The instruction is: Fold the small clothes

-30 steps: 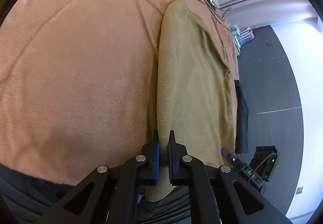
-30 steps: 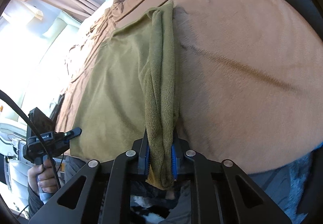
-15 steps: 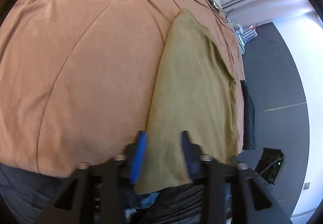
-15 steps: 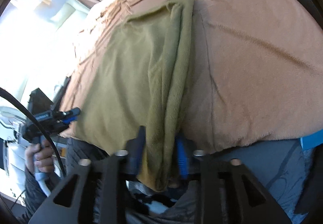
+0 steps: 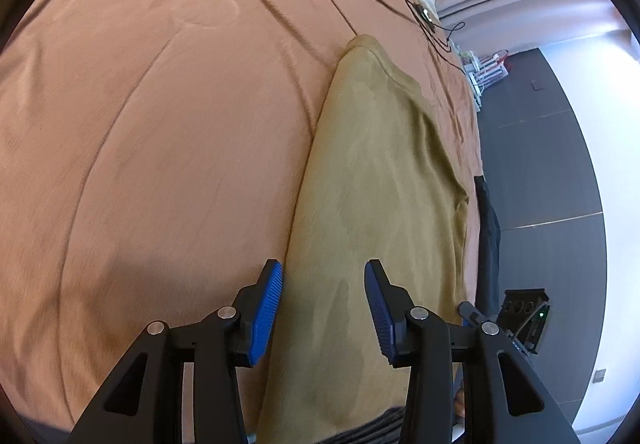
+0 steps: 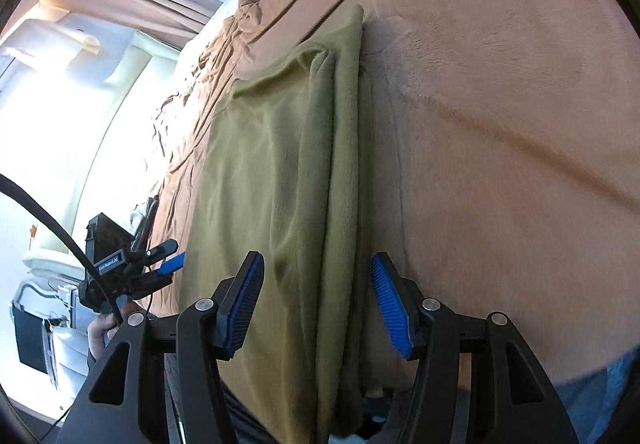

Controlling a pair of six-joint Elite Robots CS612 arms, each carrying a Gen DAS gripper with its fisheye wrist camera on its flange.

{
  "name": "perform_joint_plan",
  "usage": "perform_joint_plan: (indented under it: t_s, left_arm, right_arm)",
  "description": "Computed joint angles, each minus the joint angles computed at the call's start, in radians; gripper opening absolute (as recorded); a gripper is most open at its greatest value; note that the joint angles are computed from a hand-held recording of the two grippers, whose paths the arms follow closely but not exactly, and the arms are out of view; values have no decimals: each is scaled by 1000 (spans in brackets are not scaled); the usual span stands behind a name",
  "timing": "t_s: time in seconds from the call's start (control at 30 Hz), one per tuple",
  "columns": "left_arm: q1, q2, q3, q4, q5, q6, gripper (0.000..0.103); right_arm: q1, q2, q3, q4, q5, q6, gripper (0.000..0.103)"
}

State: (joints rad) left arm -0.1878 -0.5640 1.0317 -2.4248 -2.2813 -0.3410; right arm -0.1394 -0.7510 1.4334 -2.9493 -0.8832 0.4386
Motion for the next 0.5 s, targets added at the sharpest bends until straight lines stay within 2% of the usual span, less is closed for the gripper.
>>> perform_joint_plan:
  t_s: [0.23, 0.5]
  left_arm:
    - [-5, 71, -144, 107, 16, 9, 44]
    - [-15, 151, -303, 196, 21, 23, 44]
  right_arm:
    - [-12, 58, -91, 37, 44, 42, 54]
    - [-10, 106, -178, 61, 38, 54, 54]
